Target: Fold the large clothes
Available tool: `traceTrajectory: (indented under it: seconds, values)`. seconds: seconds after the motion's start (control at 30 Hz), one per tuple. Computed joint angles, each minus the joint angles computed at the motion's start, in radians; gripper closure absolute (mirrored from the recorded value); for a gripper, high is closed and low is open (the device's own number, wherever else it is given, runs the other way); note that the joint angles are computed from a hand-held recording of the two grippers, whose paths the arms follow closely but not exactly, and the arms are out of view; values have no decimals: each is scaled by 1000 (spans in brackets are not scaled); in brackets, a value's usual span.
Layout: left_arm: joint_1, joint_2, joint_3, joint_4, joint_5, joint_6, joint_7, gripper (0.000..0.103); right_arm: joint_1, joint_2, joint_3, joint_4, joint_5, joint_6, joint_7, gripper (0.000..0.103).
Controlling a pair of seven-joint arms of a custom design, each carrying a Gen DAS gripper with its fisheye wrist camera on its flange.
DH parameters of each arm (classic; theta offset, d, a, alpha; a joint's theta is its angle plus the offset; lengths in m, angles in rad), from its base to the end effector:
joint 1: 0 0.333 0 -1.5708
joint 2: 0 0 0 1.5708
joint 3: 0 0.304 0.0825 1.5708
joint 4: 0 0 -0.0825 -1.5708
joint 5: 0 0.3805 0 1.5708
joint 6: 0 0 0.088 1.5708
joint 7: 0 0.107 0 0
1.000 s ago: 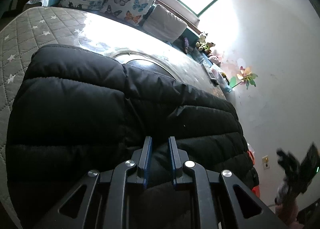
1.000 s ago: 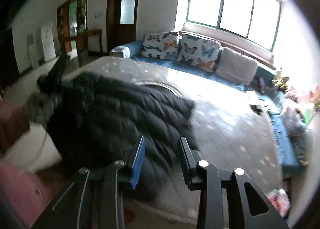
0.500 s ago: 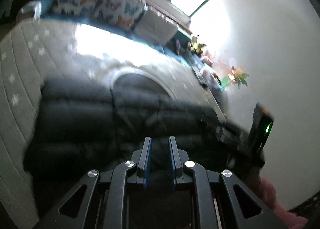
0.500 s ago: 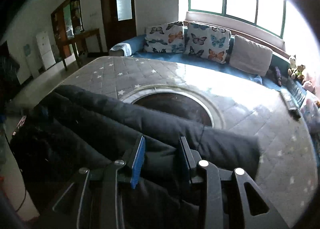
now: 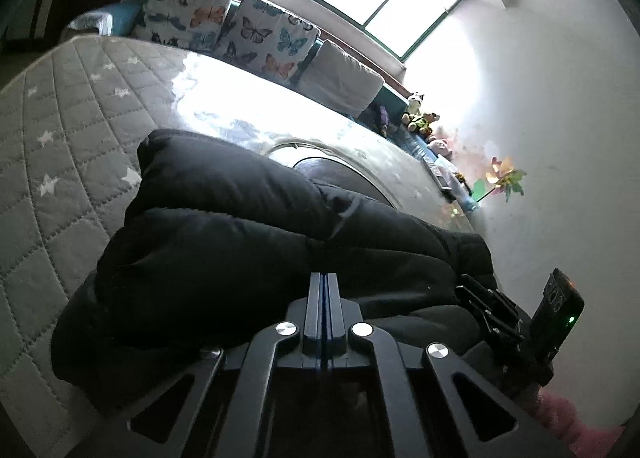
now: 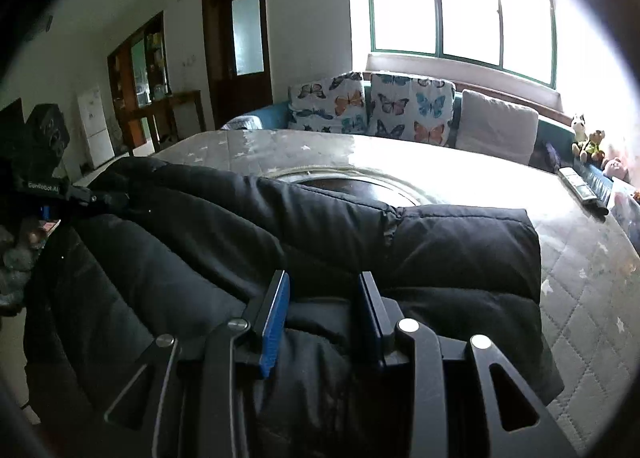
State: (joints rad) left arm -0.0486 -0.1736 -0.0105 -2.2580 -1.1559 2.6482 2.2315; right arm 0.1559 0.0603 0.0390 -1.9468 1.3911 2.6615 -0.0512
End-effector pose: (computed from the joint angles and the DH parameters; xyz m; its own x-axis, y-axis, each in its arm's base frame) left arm 0.5249 -0.0066 0.4743 -0.0531 -0.8122 0.5809 -0.7609 -0.3438 -0.5503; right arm 0.5995 0.0892 0.4928 0.6636 -0.7480 -0.0078 -0.3402 -0.2924 -0.8937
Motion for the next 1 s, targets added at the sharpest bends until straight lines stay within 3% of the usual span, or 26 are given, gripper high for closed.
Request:
traceTrajectory:
  seconds: [0.07,0.17,0.23,0.33,0.43,0.6,0.67,0.83,1.0]
  values:
    - [3,2,4,-5,-2,-22,0,99,7,-11,-2,6,-144,4,105,65]
    - [13,-17,4,-21,46,-40,-23,99,-4,-51,-22,14,-353,-90,308,65]
    - [13,-38,10,-42,60,-48,-26,99,-13,-84,-36,6,-424,-168,353,65]
    - [10,-96,30,-96,68,-75,-33,99,-12,-128,-42,-33,-543,-211,394,65]
    - [0,-161,46,-159,84,-76,-27,99,0,-138,-37,-85,-645,-173,419,64]
    - [-32,-224,71,-232,109,-50,-25,99,45,-150,-23,-178,-606,24,313,65]
    - [-24,-244,65,-235,191,-63,-86,99,40,-163,-29,-161,-695,-18,359,65]
    - [-40,-291,52,-261,375,-40,-156,99,15,-179,-64,-53,-770,-264,428,65]
    - [-100,-312,102,-294,394,-10,-188,99,27,-190,-55,-67,-741,-331,413,65]
